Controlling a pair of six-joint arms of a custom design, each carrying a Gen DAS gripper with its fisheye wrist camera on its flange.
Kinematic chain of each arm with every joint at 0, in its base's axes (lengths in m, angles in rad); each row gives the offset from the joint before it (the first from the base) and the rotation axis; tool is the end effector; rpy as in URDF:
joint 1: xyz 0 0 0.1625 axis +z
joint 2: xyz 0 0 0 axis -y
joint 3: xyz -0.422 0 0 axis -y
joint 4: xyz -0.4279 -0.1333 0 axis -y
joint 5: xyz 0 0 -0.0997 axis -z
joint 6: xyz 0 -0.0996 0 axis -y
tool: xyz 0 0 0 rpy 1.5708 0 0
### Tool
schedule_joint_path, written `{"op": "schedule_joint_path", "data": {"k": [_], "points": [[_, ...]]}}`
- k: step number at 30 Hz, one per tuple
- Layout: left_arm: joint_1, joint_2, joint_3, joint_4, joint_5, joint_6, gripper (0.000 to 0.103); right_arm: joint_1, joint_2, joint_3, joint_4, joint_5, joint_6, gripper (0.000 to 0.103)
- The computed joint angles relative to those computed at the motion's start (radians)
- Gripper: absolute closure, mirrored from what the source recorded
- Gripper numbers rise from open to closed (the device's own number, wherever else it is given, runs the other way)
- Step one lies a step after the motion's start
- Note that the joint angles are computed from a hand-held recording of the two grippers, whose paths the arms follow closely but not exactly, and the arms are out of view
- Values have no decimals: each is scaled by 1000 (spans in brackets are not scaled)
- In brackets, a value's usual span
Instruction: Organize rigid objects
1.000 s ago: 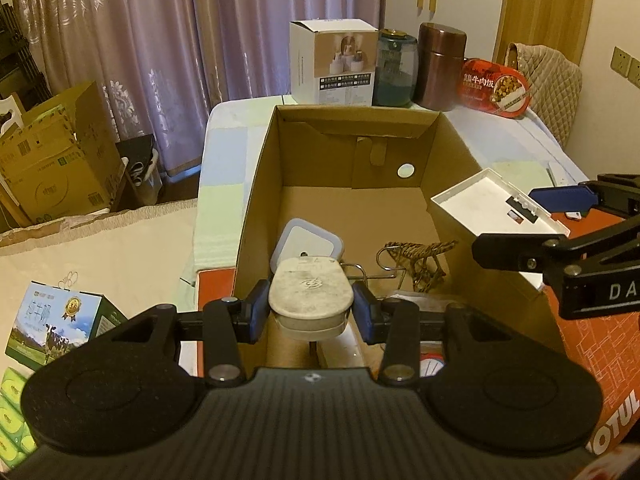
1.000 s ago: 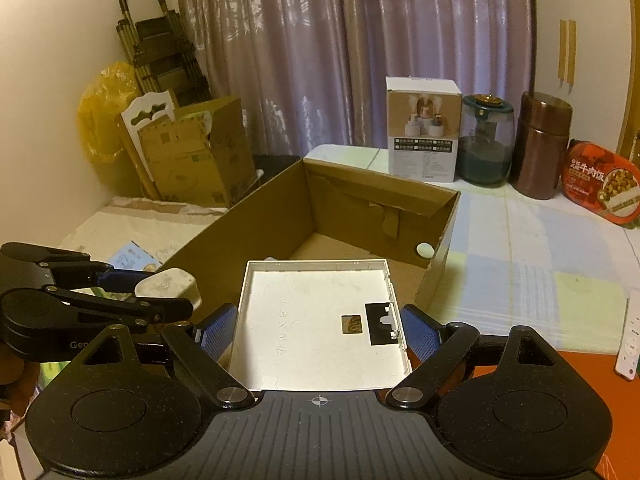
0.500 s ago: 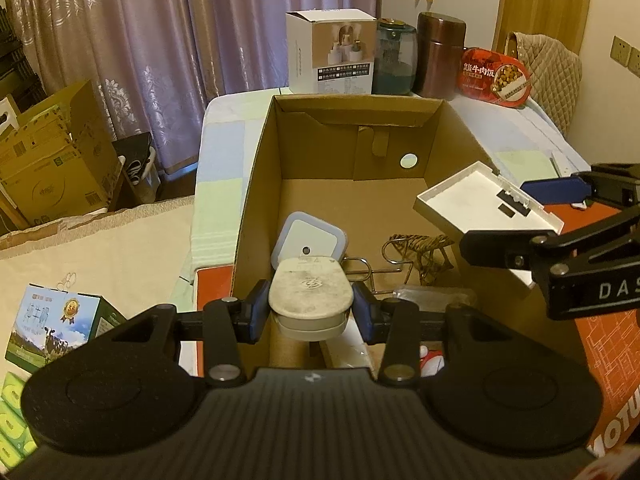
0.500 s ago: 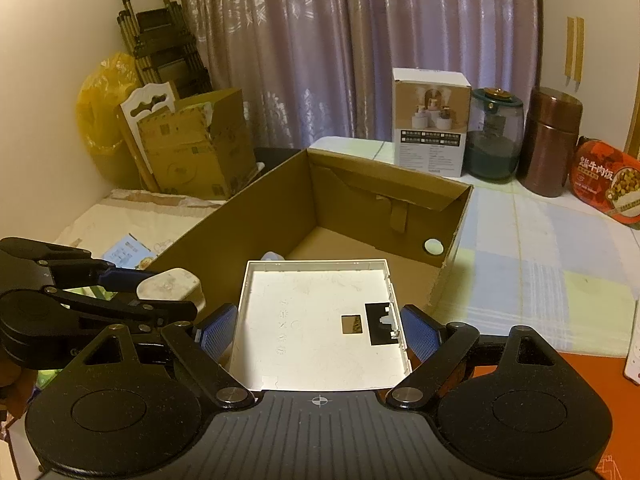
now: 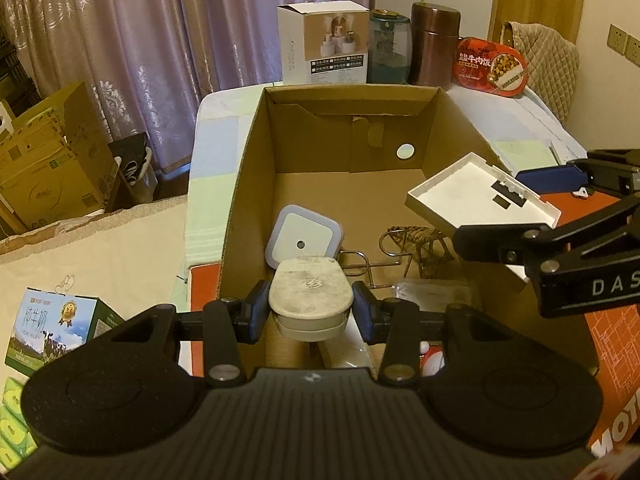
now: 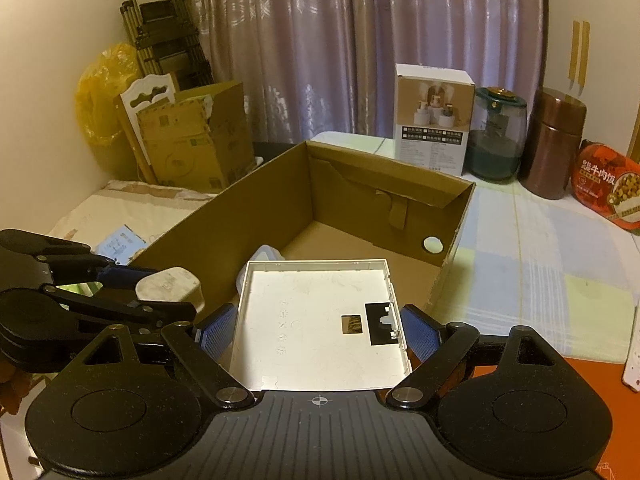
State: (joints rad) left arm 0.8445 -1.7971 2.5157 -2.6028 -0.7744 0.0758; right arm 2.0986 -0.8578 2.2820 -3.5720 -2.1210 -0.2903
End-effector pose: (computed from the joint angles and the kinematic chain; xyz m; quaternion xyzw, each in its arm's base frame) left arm -0.0754 -0.3928 0.2565 0.2997 0.8618 -0.2587 0.3170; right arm 0.3061 -0.3638 0.0416 0.2961 -0.8772 0.3027 0.2261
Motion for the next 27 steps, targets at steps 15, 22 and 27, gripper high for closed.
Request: {"op": "schedule_joint_path", "data": {"k": [15,22,27], "points": [[-67,-94,17,61,39,-23,56,11,-5,3,10,3,12,19],[-80,-118,22,101,36,-52,56,15,-5,2,12,5,12,19],[-88,-130,26,114,41,-64,56,4,-17,9,18,47,30,19]]}}
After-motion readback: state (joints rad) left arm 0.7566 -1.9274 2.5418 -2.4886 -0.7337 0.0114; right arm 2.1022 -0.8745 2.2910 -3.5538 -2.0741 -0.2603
